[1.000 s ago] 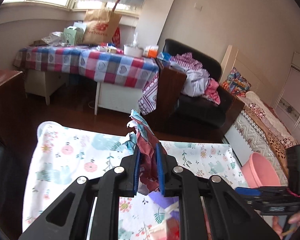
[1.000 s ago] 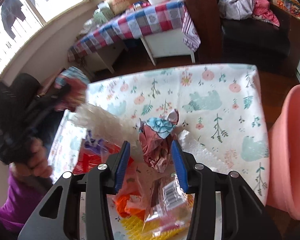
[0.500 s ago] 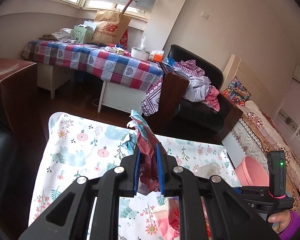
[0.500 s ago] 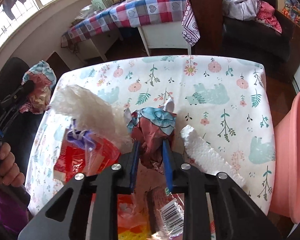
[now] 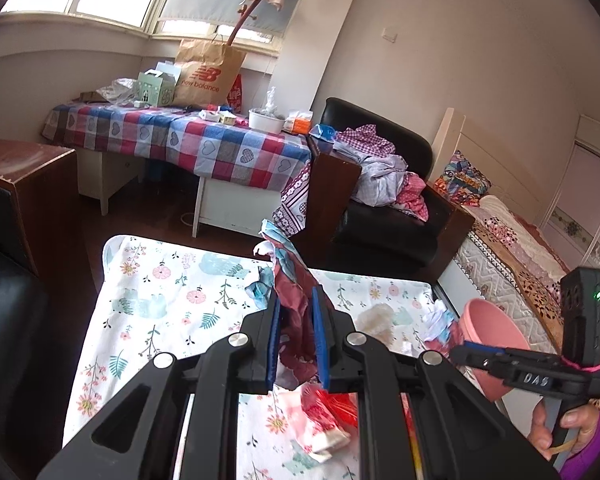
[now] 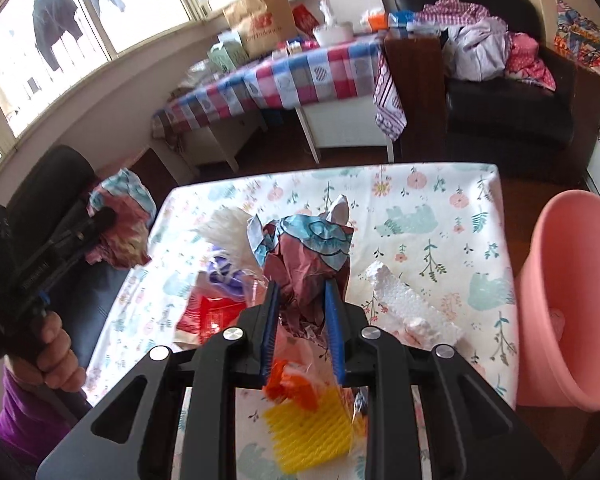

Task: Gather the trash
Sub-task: 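Carry both crumpled wrappers over the pink bucket with both grippers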

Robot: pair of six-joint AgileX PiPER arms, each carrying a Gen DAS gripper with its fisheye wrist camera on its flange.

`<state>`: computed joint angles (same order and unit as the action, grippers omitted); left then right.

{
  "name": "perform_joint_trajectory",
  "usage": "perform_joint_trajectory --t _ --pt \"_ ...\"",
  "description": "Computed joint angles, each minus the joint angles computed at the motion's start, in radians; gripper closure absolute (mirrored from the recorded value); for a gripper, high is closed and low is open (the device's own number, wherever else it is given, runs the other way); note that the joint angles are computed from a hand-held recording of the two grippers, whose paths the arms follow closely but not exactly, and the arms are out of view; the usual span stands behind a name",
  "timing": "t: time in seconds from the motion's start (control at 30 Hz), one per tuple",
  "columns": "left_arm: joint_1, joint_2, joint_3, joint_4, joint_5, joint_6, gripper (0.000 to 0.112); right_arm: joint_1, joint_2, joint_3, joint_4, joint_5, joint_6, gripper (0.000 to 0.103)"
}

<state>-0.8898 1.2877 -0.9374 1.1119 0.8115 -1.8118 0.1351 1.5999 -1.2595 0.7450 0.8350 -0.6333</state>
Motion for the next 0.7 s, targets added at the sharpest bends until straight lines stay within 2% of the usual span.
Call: perform_joint_trajectory --t 0.3,0.43,0.57,0.7 --pt "-0.213 0.013 -0.047 0.036 0.213 -0.051 0.098 -0.11 -0.152 0.136 0.116 0.004 -0.113 0.08" --pt "-0.301 0.034 -0.083 0.047 0.299 -0.065 0.098 -0.18 -0.184 0.169 0.184 0.047 -0.182 0.08" --pt "-0.357 0.064 -0.127 0.065 0.35 -0.076 0.098 -0.253 -0.202 0.192 0.239 0.096 -0.238 0.08" --pt "-0.389 0.091 -0.152 0.08 0.356 -0.096 0.098 -0.324 -0.229 0.219 0.268 0.113 -0.284 0.08"
